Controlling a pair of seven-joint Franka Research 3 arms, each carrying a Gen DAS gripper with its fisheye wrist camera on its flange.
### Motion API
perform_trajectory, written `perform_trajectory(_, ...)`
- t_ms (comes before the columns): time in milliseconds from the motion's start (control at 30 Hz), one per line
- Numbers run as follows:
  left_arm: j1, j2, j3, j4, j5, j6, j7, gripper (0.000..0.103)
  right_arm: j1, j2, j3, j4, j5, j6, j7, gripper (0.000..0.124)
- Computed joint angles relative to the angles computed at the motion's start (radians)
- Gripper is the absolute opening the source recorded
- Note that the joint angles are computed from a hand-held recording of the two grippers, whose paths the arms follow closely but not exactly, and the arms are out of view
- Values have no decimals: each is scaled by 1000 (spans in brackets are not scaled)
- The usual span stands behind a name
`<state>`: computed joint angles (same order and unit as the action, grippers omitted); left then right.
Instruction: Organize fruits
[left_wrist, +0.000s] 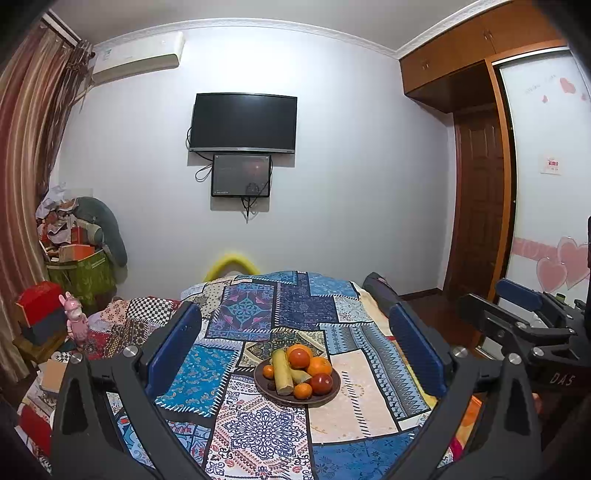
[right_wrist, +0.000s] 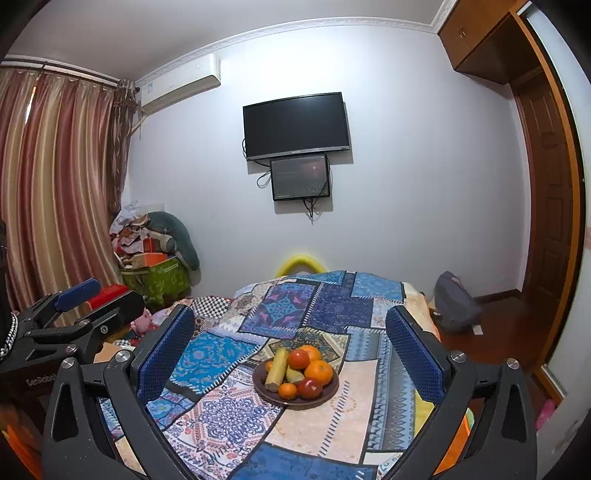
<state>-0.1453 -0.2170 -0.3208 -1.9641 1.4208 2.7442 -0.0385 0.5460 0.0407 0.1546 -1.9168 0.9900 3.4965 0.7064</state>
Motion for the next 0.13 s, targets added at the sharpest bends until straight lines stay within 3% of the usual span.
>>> perform_trajectory(133,-2,2,5,0,-17,14,16,103,6,2,-4,10,39,-6,-37,103)
